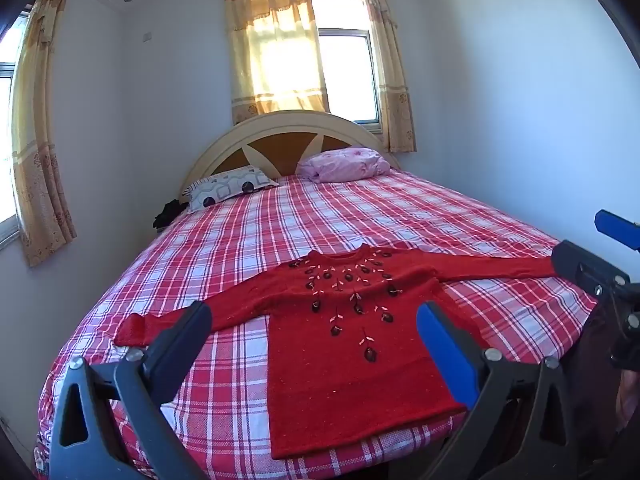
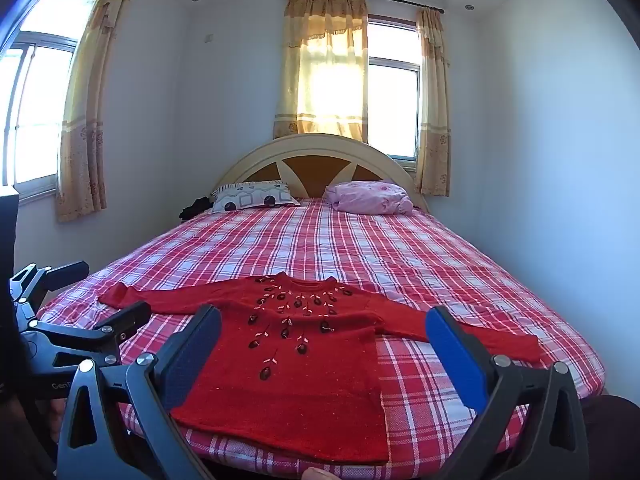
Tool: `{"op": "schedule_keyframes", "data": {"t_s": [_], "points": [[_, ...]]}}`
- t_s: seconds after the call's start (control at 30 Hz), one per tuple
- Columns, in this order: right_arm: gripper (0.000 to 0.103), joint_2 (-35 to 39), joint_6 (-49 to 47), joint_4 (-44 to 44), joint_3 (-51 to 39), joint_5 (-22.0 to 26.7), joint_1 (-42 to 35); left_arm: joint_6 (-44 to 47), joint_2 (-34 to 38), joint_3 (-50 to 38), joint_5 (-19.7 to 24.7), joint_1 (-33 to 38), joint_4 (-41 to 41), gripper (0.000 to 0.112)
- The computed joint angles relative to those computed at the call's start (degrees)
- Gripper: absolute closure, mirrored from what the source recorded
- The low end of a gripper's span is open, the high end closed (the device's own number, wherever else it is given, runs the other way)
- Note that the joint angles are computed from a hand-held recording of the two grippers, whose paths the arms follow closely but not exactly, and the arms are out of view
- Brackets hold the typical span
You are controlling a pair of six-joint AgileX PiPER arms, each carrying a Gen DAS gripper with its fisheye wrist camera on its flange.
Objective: Fold small clothes
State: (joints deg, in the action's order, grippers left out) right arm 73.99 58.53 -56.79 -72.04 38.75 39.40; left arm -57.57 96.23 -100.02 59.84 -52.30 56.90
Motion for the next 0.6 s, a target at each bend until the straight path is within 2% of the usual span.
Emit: {"op": "schedule_keyframes", "data": {"t_s": [0.23, 0.6], "points": [[0.001, -0.1, -0.3, 0.1, 0.0, -0.1, -0.2, -0.2, 0.1, -0.1, 0.0, -0.1, 0.0, 0.009], [0.001, 0.9, -0.3, 0.6, 1.3, -2.9, -3.2, -1.0, -0.3, 0.9, -0.8, 0.4, 0.3, 0.009]]}}
